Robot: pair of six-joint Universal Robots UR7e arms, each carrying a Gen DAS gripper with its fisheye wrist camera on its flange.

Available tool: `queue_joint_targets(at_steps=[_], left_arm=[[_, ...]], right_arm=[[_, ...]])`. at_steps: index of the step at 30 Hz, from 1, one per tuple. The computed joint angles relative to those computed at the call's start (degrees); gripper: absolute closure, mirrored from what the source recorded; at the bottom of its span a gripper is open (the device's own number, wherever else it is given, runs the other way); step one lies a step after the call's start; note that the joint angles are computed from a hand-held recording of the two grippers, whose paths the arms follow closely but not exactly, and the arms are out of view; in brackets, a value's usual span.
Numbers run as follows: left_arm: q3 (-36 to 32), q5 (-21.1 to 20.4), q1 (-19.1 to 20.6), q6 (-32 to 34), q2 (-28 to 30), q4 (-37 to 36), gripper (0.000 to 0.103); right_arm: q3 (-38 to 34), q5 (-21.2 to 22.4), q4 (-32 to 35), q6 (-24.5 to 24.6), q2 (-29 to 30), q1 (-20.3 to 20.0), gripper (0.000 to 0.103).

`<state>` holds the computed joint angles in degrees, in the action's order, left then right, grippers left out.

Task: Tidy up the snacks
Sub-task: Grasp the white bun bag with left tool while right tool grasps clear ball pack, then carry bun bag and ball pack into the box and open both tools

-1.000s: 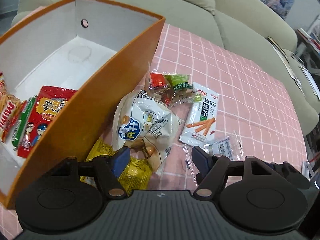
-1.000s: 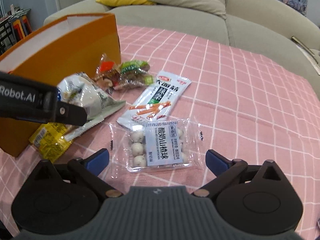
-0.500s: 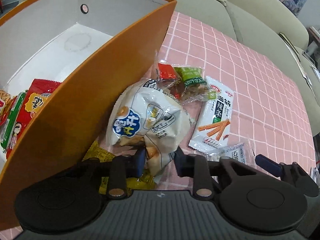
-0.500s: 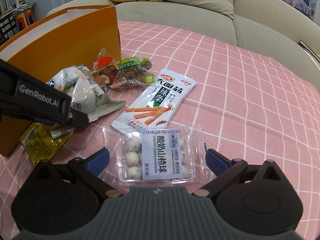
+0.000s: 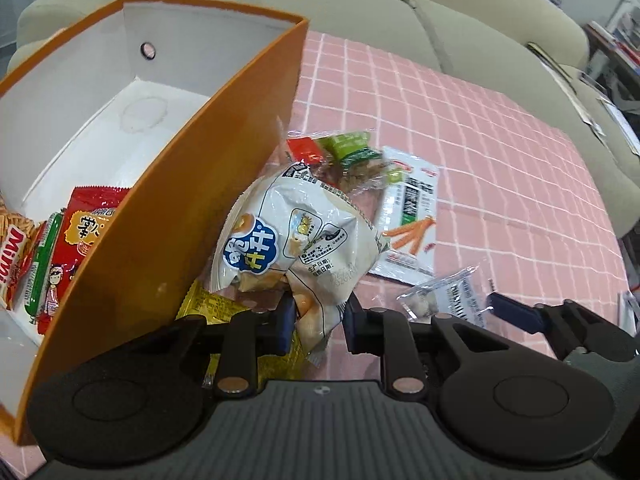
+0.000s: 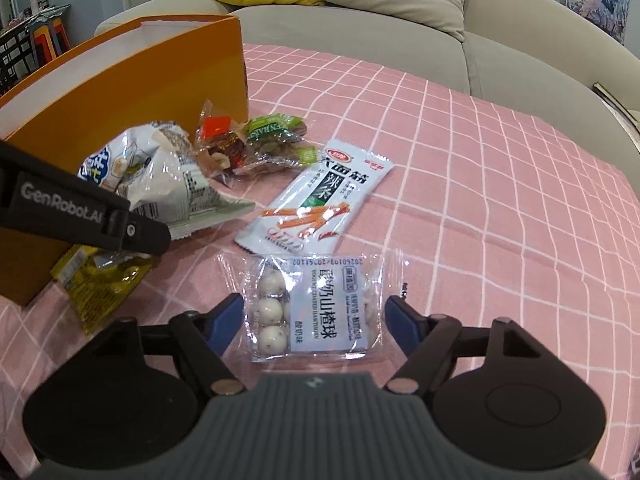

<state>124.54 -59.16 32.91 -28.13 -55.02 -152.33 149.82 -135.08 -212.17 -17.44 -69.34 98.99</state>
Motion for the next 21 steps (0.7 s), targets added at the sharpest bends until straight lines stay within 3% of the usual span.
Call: queue_joint_targets(at_steps=[3, 4, 6, 21], left_arm=[[0.8, -0.6, -0.7, 0.0, -1.5, 1.1, 0.079], [1.1, -1.1, -0.7, 0.1, -1.9, 1.1, 0.086], [1.6, -1.7, -1.1, 0.2, -2.9, 1.8, 0.091], [8.0, -6.0, -3.7, 5.5, -11.4, 2.4, 0.094]], right_arm=[[1.3, -0.9, 0.6, 2.7, -0.6, 1.3, 0.029], [1.8, -1.2, 0.8, 3.7, -0.8, 1.8, 0.029], [2.8, -1.9, 1.8, 6.1, -1.5, 3.2, 0.029], [8.1, -6.5, 7.9, 19.3, -6.4, 11.8, 0.029]])
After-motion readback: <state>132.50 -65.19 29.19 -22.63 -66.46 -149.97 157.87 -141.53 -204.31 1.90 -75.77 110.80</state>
